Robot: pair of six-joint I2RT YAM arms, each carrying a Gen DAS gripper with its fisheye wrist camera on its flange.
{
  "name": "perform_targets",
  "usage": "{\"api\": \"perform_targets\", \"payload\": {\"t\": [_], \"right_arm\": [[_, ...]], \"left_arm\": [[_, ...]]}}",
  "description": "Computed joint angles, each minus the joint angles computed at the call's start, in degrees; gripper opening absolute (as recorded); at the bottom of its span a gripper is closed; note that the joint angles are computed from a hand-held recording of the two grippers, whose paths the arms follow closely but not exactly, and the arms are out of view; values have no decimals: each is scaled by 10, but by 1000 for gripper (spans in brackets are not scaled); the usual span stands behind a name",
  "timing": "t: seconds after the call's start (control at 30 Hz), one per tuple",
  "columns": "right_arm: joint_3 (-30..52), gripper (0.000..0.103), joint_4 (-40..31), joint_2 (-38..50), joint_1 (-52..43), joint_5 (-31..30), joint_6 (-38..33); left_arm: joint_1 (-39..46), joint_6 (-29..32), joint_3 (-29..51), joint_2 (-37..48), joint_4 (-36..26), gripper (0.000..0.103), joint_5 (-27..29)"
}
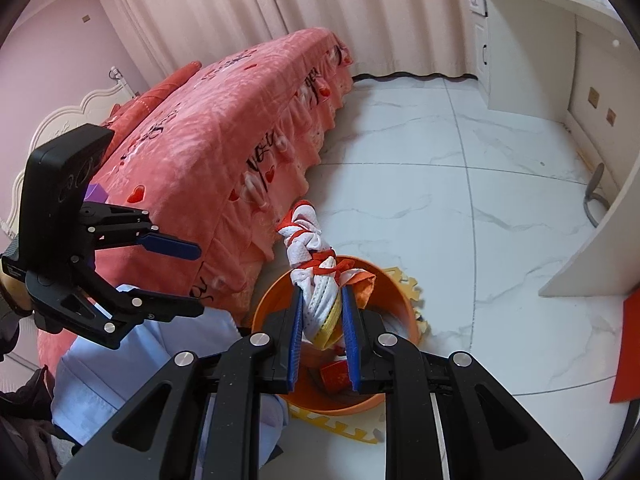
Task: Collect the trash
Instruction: 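Open the left tool over the bucket while the right tool releases the tissue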
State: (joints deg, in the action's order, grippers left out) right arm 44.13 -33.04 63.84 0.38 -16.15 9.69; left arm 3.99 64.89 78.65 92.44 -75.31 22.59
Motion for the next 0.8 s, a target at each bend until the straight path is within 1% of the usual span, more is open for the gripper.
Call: {"api": "perform_targets", "payload": {"t": [0.13, 0.2, 0.27, 0.33, 0.53, 0.63, 0.7, 0.8], "right_arm": [[5, 24, 14, 23, 17, 2, 11], [7, 29, 20, 33, 28, 11, 17], [10, 31, 22, 40, 37, 16, 20], [11, 36, 23, 42, 43, 18, 24], [15, 36, 17, 41, 54, 27, 30], [14, 41, 18, 42, 51, 25, 27], [16, 47, 16, 39, 55, 27, 28], [22, 50, 10, 36, 67, 34, 28]], "left_arm": [[3, -1, -1, 0, -1, 65, -4], [6, -2, -1, -1, 2, 65, -6], [9, -5, 1, 0, 2, 65, -5], [13, -6, 2, 2, 3, 65, -7], [24, -5, 3, 0, 4, 65, -8], [30, -1, 1, -4, 4, 65, -9], [33, -4, -4, -11, 10, 78, -9], [43, -3, 0, -11, 6, 79, -3]]}}
